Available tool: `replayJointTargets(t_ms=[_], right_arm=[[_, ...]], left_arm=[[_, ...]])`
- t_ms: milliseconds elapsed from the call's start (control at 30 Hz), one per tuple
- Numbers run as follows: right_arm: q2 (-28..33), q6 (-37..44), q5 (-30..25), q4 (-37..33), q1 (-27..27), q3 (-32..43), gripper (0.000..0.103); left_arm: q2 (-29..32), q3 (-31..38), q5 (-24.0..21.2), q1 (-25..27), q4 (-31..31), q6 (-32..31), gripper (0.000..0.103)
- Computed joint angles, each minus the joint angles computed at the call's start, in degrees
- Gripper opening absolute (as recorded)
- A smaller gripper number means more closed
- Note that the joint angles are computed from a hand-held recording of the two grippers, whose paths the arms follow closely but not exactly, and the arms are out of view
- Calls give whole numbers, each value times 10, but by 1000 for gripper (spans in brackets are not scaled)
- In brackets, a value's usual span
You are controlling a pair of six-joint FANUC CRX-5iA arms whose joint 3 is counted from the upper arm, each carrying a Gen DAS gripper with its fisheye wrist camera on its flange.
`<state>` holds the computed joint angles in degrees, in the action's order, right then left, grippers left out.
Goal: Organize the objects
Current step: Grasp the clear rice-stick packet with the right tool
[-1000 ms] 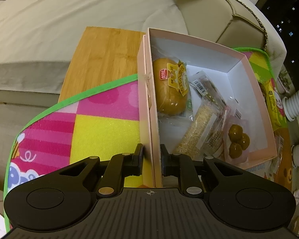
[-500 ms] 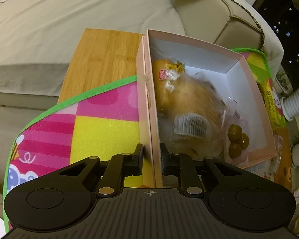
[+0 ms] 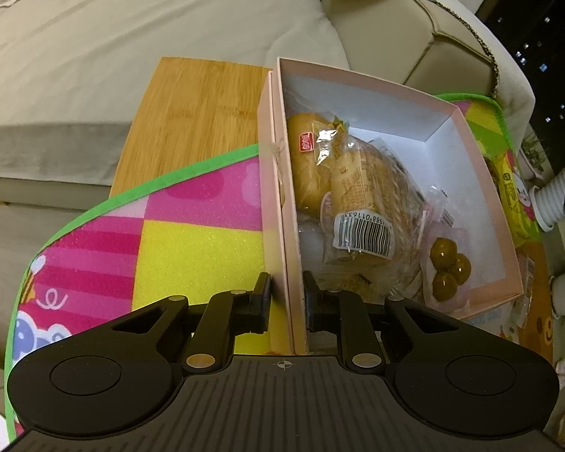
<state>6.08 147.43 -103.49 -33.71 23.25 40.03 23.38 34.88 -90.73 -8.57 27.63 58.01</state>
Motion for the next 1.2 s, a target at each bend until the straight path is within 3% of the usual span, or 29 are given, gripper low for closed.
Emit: replayJointTargets(t_ms=[167, 400, 667, 800, 867, 1033, 1100, 1200], right_arm=[[41, 13, 34, 30, -16, 27, 87], [96, 7, 95, 117, -20, 50, 87], [110, 62, 169, 86, -21, 46, 87], [108, 94, 216, 83, 0, 20, 76], [121, 97, 207, 88, 11, 28, 75], [125, 131, 219, 87, 20, 8, 59], [124, 167, 204, 74, 10, 10, 40], [122, 196, 183, 76, 3, 12, 36]], left_arm=[[-6, -1, 6, -7, -15, -14, 18], [-9, 4, 9, -14, -33, -22, 17], [-23, -10, 28, -21, -52, -9, 14], [-23, -5, 27, -24, -60, 3, 13], [-23, -3, 27, -26, -65, 7, 13], [-28, -9, 33, -28, -71, 7, 13], [-29, -12, 33, -28, -71, 7, 13], [-32, -16, 35, -28, -71, 10, 13]])
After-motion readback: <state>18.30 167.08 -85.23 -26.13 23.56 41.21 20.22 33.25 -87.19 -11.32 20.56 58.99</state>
